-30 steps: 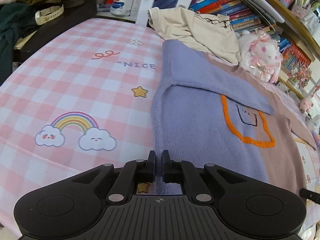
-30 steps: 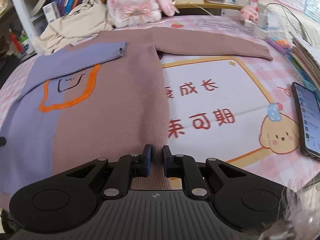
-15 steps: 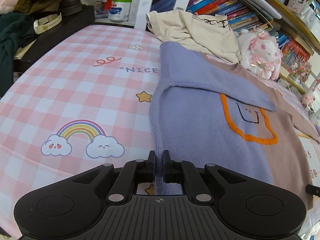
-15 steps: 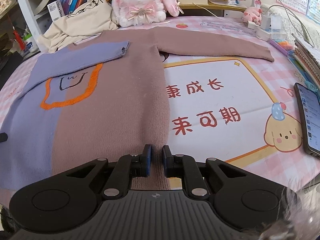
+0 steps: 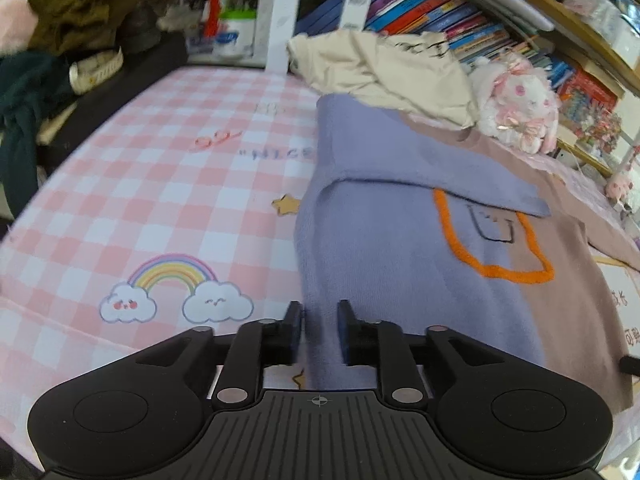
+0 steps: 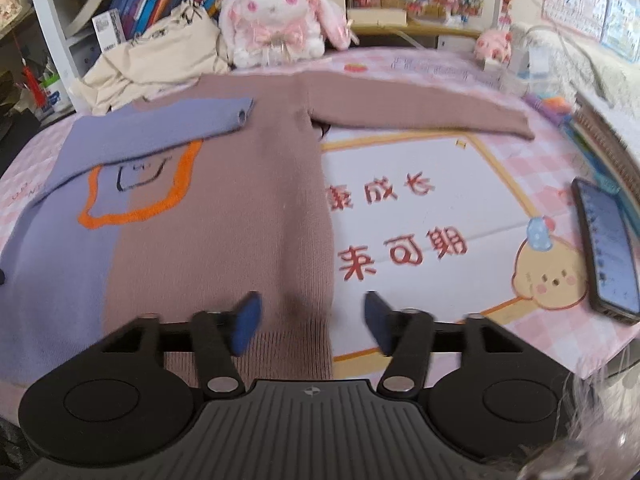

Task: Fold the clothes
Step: 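Press the folded lavender side flat with the left gripper and release, then move the right gripper to the mauve sleeve cuff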

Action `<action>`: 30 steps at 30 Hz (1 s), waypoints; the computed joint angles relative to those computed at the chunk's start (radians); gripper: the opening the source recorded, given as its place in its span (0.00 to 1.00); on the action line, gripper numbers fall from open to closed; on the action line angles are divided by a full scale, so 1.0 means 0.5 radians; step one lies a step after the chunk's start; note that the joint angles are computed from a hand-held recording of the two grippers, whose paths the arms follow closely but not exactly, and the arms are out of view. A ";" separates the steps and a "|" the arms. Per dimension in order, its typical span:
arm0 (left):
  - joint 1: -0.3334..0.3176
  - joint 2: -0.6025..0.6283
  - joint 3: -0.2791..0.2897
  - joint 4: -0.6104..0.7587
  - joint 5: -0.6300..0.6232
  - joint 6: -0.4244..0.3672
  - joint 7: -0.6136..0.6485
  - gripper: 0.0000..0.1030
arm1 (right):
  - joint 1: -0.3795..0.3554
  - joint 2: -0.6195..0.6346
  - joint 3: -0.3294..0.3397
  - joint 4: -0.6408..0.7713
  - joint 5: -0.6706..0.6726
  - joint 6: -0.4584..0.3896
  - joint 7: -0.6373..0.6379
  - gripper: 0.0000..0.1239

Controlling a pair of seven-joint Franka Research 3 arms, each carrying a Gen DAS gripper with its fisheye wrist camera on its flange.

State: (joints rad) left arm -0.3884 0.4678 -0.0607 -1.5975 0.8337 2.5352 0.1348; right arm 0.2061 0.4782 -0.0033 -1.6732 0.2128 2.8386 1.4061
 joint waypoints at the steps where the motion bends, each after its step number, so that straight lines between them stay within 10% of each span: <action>1: -0.019 -0.003 0.006 0.012 0.028 -0.024 0.004 0.47 | 0.016 -0.013 -0.015 -0.020 -0.016 0.036 0.011 0.60; 4: -0.090 0.007 0.027 0.079 0.170 -0.116 0.030 0.78 | 0.074 -0.042 -0.071 -0.072 -0.088 0.124 0.053 0.67; 8: -0.132 0.061 0.022 0.192 0.325 -0.132 0.170 0.88 | 0.143 -0.083 -0.147 -0.145 -0.204 0.197 0.111 0.71; 19: -0.139 0.349 -0.032 0.525 0.081 0.233 0.841 0.93 | 0.251 -0.184 -0.324 -0.301 -0.493 0.262 0.330 0.72; 30: -0.261 0.629 0.053 0.937 -0.238 0.145 1.185 0.93 | 0.041 -0.087 -0.153 -0.148 -0.391 0.162 0.178 0.72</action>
State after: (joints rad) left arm -0.5191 0.7822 -0.0340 -1.1290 0.7147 2.6075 0.7271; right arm 0.2264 0.4349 -0.0800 -1.7471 0.0175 2.9196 1.4950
